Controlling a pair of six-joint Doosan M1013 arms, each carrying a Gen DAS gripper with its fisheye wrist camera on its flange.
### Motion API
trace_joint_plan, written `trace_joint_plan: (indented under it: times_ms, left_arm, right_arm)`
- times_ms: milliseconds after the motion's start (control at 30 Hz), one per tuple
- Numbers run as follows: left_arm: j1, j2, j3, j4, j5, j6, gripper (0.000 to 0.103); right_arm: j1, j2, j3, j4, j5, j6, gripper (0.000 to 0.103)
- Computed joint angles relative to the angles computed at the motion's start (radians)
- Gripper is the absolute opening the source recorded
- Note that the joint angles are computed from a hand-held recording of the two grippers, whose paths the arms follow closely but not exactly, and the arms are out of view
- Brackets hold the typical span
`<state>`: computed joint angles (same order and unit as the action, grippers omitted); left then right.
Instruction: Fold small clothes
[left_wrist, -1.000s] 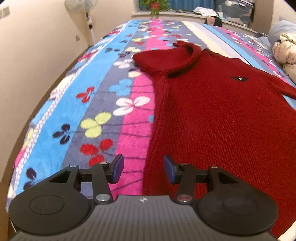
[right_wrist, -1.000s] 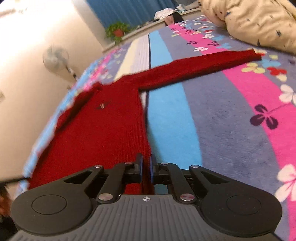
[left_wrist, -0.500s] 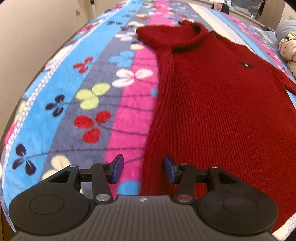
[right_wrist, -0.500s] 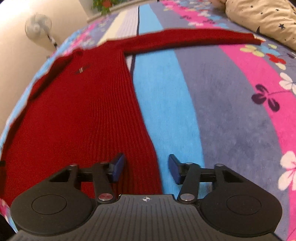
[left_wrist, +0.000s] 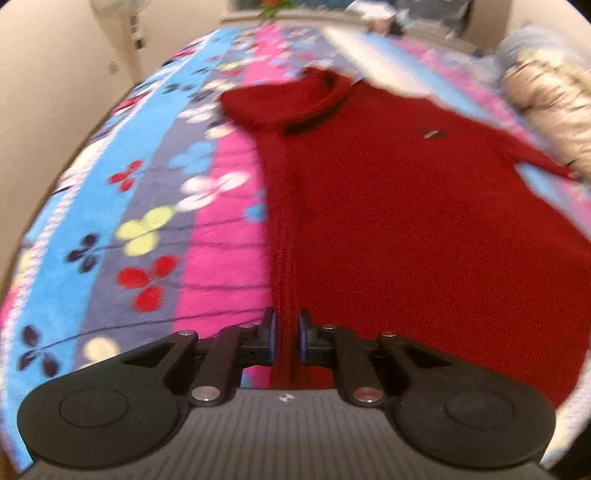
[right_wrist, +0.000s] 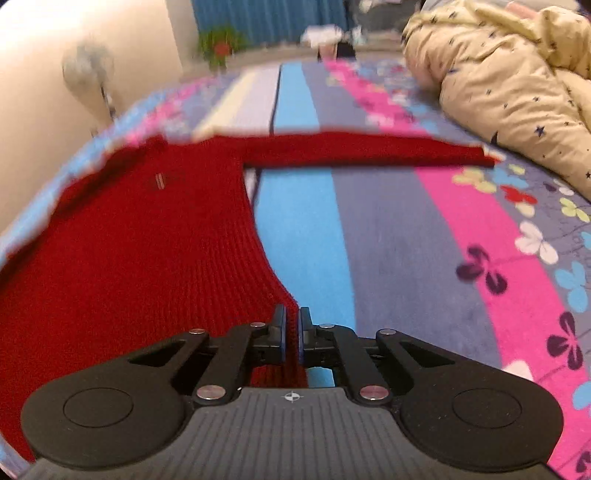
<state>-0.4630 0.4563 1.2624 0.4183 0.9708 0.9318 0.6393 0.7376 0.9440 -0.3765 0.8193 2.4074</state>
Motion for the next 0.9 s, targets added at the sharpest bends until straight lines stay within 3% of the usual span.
trace_joint_plan:
  times_ms: [33,67,100,167,233,300,333,367,400,433,467,567,667,800,900]
  left_arm:
    - [-0.002,0.004,-0.005,0.028,0.017,-0.028,0.015]
    - [-0.005,-0.002,0.003,0.063,0.002,-0.061,0.015]
    - [-0.009,-0.016,0.023,0.109,-0.041,-0.099,0.019]
    - [-0.01,-0.048,0.067,0.157,-0.152,-0.15,0.033]
    - [-0.008,-0.057,0.081,0.131,-0.211,-0.127,0.037]
    - [-0.005,-0.036,0.056,0.063,-0.17,-0.032,0.038]
    - [-0.004,-0.012,0.025,0.018,-0.099,0.032,0.04]
    - [-0.002,0.02,-0.017,-0.029,0.001,0.094,0.041]
    - [0.0,0.049,-0.045,-0.053,0.081,0.13,0.041]
    - [-0.001,0.058,-0.056,-0.045,0.109,0.133,0.041]
    - [-0.004,0.051,-0.048,-0.025,0.084,0.122,0.041]
    - [-0.006,0.012,-0.003,0.028,-0.049,0.05,0.043]
    - [-0.004,0.02,-0.031,0.074,-0.071,-0.026,0.043]
    - [0.005,0.086,-0.173,0.064,-0.074,-0.036,0.043]
    - [0.021,0.177,-0.356,0.013,-0.048,0.016,0.043]
  right_arm:
    - [0.01,0.013,-0.024,-0.052,0.047,0.013,0.006]
    - [0.025,0.033,-0.058,-0.144,0.104,0.041,0.007]
    - [0.037,0.034,-0.056,-0.235,0.108,0.087,0.008]
    - [0.039,-0.003,0.009,-0.309,-0.036,0.202,0.026]
    - [0.034,-0.028,0.056,-0.299,-0.182,0.227,0.04]
    - [0.025,-0.017,0.04,-0.148,-0.23,0.084,0.042]
    - [0.018,0.001,0.007,-0.017,-0.202,-0.036,0.042]
    - [0.011,0.03,-0.044,0.105,-0.126,-0.149,0.042]
    - [0.007,0.073,-0.119,0.176,0.002,-0.224,0.042]
    - [0.006,0.099,-0.163,0.194,0.079,-0.252,0.042]
    - [0.01,0.113,-0.188,0.168,0.103,-0.238,0.042]
    - [0.024,0.097,-0.166,0.044,-0.009,-0.165,0.043]
    - [0.027,0.107,-0.186,0.0,-0.054,-0.127,0.043]
    - [0.025,0.136,-0.237,0.054,-0.099,-0.137,0.043]
    - [0.015,0.149,-0.265,0.098,-0.141,-0.179,0.043]
